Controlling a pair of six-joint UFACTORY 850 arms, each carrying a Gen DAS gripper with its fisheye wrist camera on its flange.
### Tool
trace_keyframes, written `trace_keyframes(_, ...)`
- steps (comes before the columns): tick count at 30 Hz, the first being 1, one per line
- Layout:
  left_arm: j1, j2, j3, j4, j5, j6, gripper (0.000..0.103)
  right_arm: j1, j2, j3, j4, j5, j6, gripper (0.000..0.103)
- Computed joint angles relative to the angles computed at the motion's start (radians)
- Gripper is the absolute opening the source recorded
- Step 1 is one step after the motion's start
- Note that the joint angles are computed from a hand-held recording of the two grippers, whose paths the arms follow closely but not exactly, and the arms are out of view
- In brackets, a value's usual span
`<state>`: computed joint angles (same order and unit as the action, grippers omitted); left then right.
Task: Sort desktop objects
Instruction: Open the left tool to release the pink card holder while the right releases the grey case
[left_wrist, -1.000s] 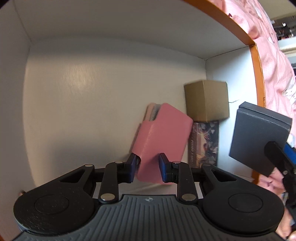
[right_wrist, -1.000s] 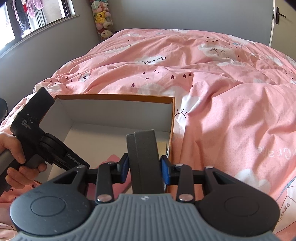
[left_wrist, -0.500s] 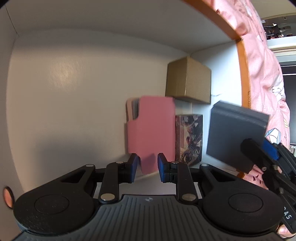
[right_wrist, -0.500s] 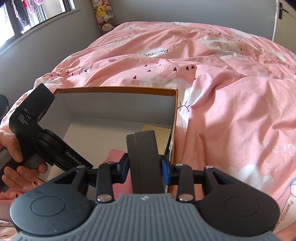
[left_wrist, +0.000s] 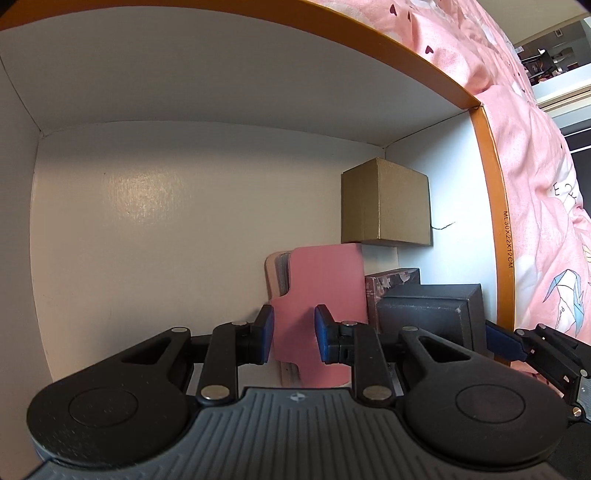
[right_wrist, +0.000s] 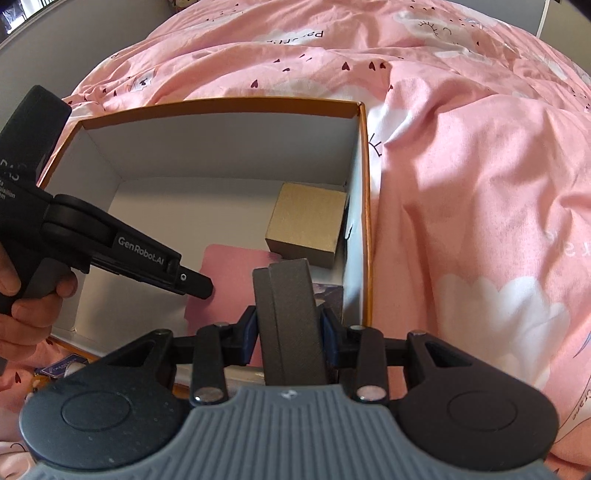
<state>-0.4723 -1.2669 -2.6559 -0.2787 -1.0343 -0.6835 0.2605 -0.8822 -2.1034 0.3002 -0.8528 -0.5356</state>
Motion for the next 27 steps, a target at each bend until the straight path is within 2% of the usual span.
trace_keyframes(3,-0.003,0.064,0.111,0.001,0.066,0.013,0.026,0.012,0.023,0.034,-0.059,0.034,0.028,0.038)
trace_keyframes(9,-0.020,0.183,0.294,0.086,0.223,0.003,0.026,0.021,0.027,0.025,-0.107,0.015,0.030,0.039)
trace_keyframes(10,-0.021,0.192,0.307,0.093,0.233,0.005,0.026,0.023,0.030,0.026,-0.118,0.019,0.026,0.041)
trace_keyframes(11,-0.021,0.201,0.319,0.093,0.244,0.016,0.026,0.028,0.040,0.040,-0.140,0.040,0.031,0.049)
trace_keyframes(14,-0.019,0.219,0.346,0.072,0.268,0.047,0.026,0.034,0.065,0.063,-0.159,0.076,0.006,0.050)
trace_keyframes(16,-0.021,0.217,0.338,0.099,0.256,0.041,0.026,0.038,0.071,0.065,-0.159,0.092,-0.023,0.050)
trace_keyframes(18,-0.024,0.217,0.336,0.126,0.247,0.035,0.026,0.044,0.062,0.045,-0.165,0.083,-0.059,0.050)
trace_keyframes(21,-0.020,0.244,0.381,0.097,0.271,0.059,0.026,0.062,0.046,0.031,-0.234,0.097,-0.093,0.050)
trace_keyframes(24,-0.020,0.270,0.421,0.093,0.291,0.073,0.026,0.082,0.090,0.117,-0.320,0.202,-0.181,0.051)
trace_keyframes(27,-0.020,0.286,0.443,0.091,0.304,0.081,0.026,0.097,0.135,0.199,-0.394,0.286,-0.270,0.069)
